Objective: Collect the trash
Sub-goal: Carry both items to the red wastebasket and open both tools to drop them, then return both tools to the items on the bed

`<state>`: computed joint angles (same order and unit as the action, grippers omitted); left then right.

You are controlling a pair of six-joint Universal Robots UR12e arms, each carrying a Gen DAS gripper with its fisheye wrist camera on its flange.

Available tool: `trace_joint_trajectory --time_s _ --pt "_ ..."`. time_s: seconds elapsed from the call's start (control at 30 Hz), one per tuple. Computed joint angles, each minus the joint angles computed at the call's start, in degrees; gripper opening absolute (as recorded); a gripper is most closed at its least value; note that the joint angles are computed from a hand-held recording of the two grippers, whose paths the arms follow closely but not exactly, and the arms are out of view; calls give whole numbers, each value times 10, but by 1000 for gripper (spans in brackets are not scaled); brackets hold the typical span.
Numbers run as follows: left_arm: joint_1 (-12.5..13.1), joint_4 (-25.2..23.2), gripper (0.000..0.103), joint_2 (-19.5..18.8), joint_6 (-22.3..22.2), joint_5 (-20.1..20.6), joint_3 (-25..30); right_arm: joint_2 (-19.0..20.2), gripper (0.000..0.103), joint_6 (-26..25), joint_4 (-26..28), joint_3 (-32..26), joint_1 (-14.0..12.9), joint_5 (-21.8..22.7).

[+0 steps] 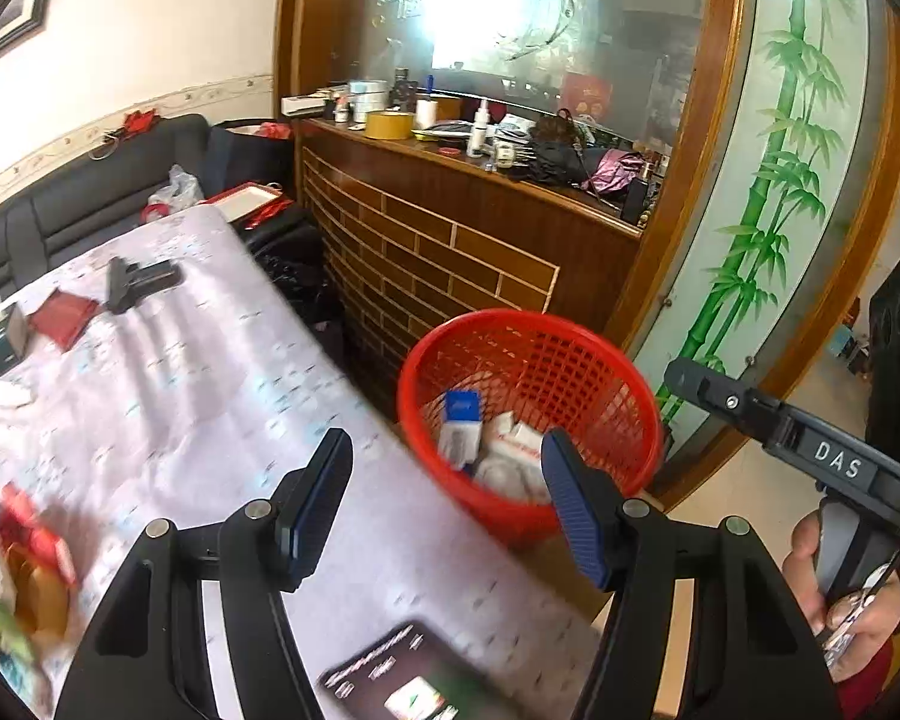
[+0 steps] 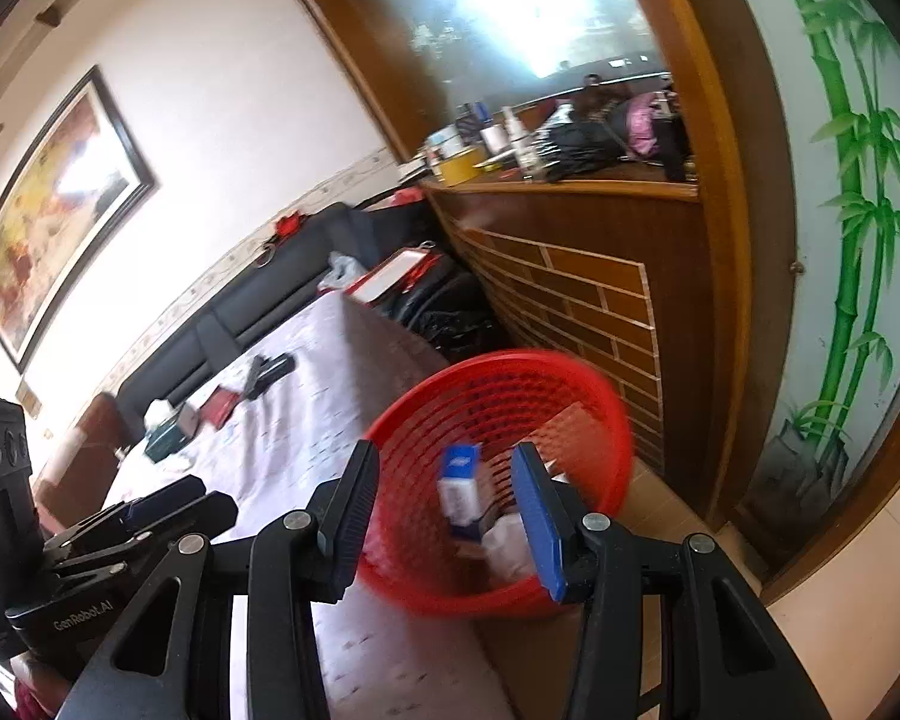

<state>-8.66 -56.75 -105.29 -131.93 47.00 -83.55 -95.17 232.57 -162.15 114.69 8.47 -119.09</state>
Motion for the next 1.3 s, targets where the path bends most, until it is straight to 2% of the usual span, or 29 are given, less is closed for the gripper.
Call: trace_joint_trajectory --time_s 0.13,0.2,0.33,0.4,0.53,0.63,0.73,0.77,0.83,0.9,1.03,1.13,1.23,1.3 --pt "23 -10 64 9 6 -4 -9 22 50 -26 3 -27 26 4" --pt "39 5 64 16 7 -3 -20 35 50 -39 0 -42 39 2" --pt "66 32 65 22 3 -2 -35 63 59 -58 -17 -70 60 4" --pt "84 21 66 20 -1 -2 -33 81 60 -68 -17 -89 70 6" --pt "114 28 66 15 -23 4 -32 110 60 -92 -5 -124 78 37" --pt "143 37 66 4 -55 12 -25 132 60 -110 -2 -151 77 96" --pt "168 62 66 -7 -94 29 -21 158 61 -156 14 -191 80 138" --pt "174 71 66 -10 -103 35 -20 172 63 -186 24 -213 83 153" --pt "187 98 66 -17 -127 48 -19 192 77 -219 35 -243 86 176" --pt "199 119 66 -26 -152 66 -14 221 80 -268 53 -287 90 204" --pt "213 127 66 -37 -183 79 -6 279 86 -354 112 -374 96 242" --pt "222 113 66 -44 -193 73 2 323 86 -394 143 -433 98 248" --pt "225 112 66 -50 -198 69 9 366 86 -448 197 -496 103 225" --pt "228 108 66 -54 -202 66 12 387 86 -462 222 -526 103 227"
